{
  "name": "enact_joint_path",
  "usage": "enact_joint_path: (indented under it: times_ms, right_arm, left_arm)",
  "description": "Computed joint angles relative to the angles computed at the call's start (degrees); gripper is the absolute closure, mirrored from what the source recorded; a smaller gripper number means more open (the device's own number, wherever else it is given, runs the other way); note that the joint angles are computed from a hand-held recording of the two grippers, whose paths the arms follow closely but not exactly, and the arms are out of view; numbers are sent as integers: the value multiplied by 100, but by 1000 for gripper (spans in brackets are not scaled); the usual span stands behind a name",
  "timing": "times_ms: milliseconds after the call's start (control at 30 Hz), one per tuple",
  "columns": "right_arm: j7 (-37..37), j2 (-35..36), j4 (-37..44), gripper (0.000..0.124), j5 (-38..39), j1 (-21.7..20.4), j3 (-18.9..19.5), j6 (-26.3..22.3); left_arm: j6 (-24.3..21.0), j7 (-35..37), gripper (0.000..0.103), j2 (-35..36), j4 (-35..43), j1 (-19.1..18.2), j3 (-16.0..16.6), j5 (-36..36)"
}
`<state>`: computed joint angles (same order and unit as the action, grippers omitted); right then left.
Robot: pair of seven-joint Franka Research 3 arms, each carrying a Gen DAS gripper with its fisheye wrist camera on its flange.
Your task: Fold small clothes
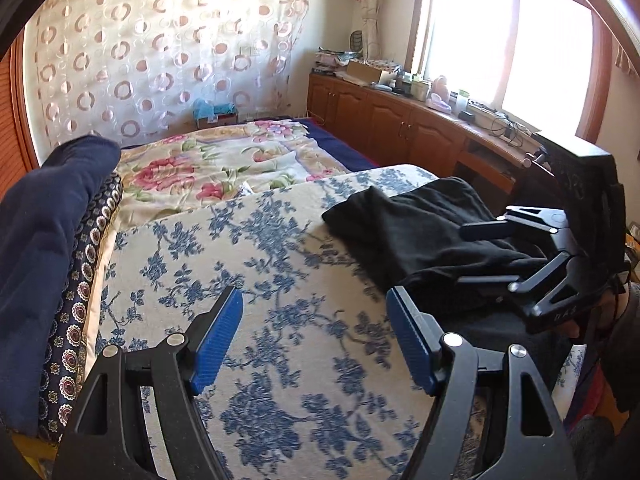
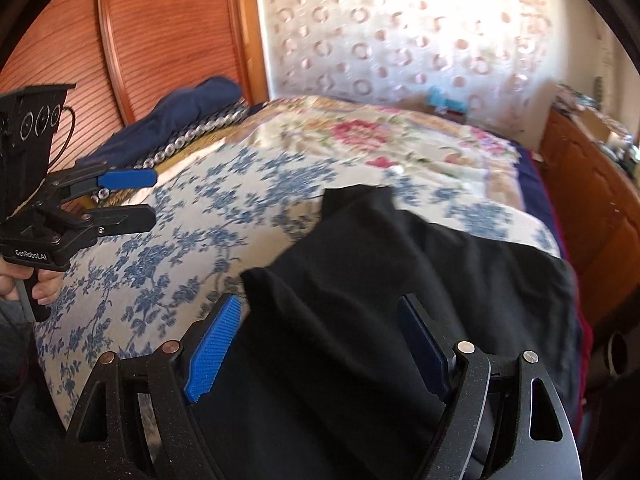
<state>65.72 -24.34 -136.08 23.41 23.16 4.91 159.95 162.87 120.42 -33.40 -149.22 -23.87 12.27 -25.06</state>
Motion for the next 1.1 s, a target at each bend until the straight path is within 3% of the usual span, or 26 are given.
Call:
enact_joint_path:
  times_ms: [133, 300, 433, 533, 633, 700, 833, 1100]
  right_arm:
    - [-6, 316, 312, 42, -116, -31, 38, -264]
    - [87, 511, 508, 42, -287, -185, 75, -371]
    - [515, 678, 606, 47, -830, -417, 341, -322]
    - [789, 727, 597, 65, -1021, -436, 385, -183]
    - [794, 708, 527, 109, -855, -318, 249, -24]
    - [659, 629, 483, 117, -670, -225, 121, -30]
    - [285, 332, 310, 118, -316, -105, -78, 150]
    - [453, -43, 242, 119, -579, -736, -67, 634]
  left_arm:
    - [4, 252, 28, 88, 60, -186, 247, -231]
    - [-45, 511, 28, 159, 92, -252, 326, -516]
    - [-104, 723, 28, 196, 98, -249, 307, -729]
    - [-120, 817, 28, 233, 92, -196, 239, -847]
    - [-155, 872, 28, 317, 123, -130, 172, -947]
    - [-187, 851, 28, 365, 138, -25, 87, -955]
    - [-242, 796, 28, 436, 152, 162, -69, -924]
    - [-325, 763, 28, 474, 155, 294, -237, -921]
